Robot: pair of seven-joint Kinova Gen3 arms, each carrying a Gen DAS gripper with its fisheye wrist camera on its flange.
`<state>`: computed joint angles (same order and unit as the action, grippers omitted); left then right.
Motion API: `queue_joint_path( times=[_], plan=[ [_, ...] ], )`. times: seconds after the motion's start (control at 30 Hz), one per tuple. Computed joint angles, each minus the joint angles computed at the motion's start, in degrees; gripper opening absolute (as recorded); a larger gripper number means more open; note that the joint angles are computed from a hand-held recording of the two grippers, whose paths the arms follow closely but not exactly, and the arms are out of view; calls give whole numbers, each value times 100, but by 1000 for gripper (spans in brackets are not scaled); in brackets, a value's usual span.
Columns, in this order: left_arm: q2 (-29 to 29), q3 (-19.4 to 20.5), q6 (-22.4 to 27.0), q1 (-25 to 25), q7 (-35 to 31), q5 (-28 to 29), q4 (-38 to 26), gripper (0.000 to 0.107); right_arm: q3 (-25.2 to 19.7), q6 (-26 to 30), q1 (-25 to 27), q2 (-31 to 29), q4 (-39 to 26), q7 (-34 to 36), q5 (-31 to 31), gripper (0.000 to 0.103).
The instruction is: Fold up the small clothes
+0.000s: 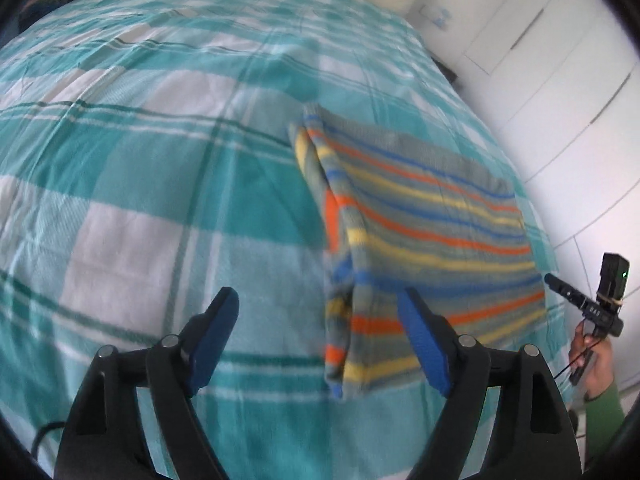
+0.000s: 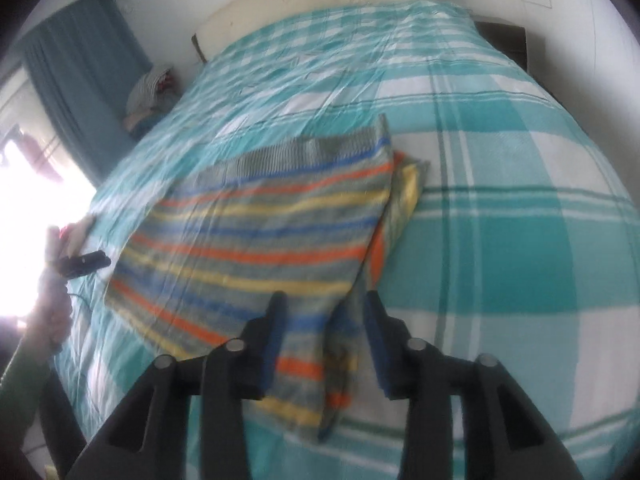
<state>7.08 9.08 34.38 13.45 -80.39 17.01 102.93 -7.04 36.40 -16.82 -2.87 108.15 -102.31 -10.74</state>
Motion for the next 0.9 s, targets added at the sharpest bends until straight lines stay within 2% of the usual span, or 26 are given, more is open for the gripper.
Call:
queue_joint_path(
  times=[0.07,0.13,0.17,0.2,0.23,0.3,0.4,0.47,0.53,0.57,0.6,0.63,0.67,0.7,0.73,0.77,0.83,0.9],
  plan=[
    [-36,-242,-111,517,316,-466,130,83,-307,-134,235,-280,329,-195,38,67],
    [96,-505,-44,1011,757,-932,78,65,-496,-95,508,-309,476,-73,-298,67],
    [167,-523,1,1136,990,-1165,37,33,-458,27,546,-204,452,82,-531,60],
    [237,-437,29,1159,1195,-1375,-2,9,-491,196,649,-53,367,182,-717,46],
    [281,-447,65,1272,1403,-1608,-41,8,-631,312,858,39,335,205,-811,6],
    [292,-422,237,1403,1711,-2074,-120,6,-1115,286,1388,-30,429,75,-719,8],
    [290,280,323,975,2376,-2743,-63,6,-1881,237,2184,-145,569,-108,-709,8],
    [349,526,403,927,2730,-3209,-88,6,-2411,109,2683,-142,626,-170,-664,8],
    [351,446,551,1196,3169,-3675,-123,12,-2942,29,3069,-227,628,-542,-329,8],
    [317,502,650,1227,3402,-3875,-125,19,-3207,71,3243,-299,590,-769,-111,11],
    [234,499,752,1301,3635,-4002,-102,31,-3472,190,3429,-392,516,-1002,111,18],
    [89,411,808,1457,3868,-4121,-26,41,-3738,316,3619,-535,464,-1235,344,36],
    [-77,255,771,1683,4101,-4276,100,60,-4003,436,3812,-784,452,-1460,577,59],
    [-287,81,680,1940,4334,-4470,277,74,-4269,513,4006,-1049,455,-1693,810,67],
    [-492,8,653,2135,4567,-4703,424,79,-4534,658,4213,-1315,426,-1913,1043,76],
    [-613,42,679,2234,4800,-4928,514,86,-4800,798,4429,-1580,407,-2109,1276,77],
    [-768,407,918,2218,5266,-5321,624,90,-5172,968,4705,-2052,476,-2506,1691,77],
    [-723,685,1165,2267,5732,-5633,656,90,-5139,1093,4687,-2224,519,-2790,1802,77]
  ],
)
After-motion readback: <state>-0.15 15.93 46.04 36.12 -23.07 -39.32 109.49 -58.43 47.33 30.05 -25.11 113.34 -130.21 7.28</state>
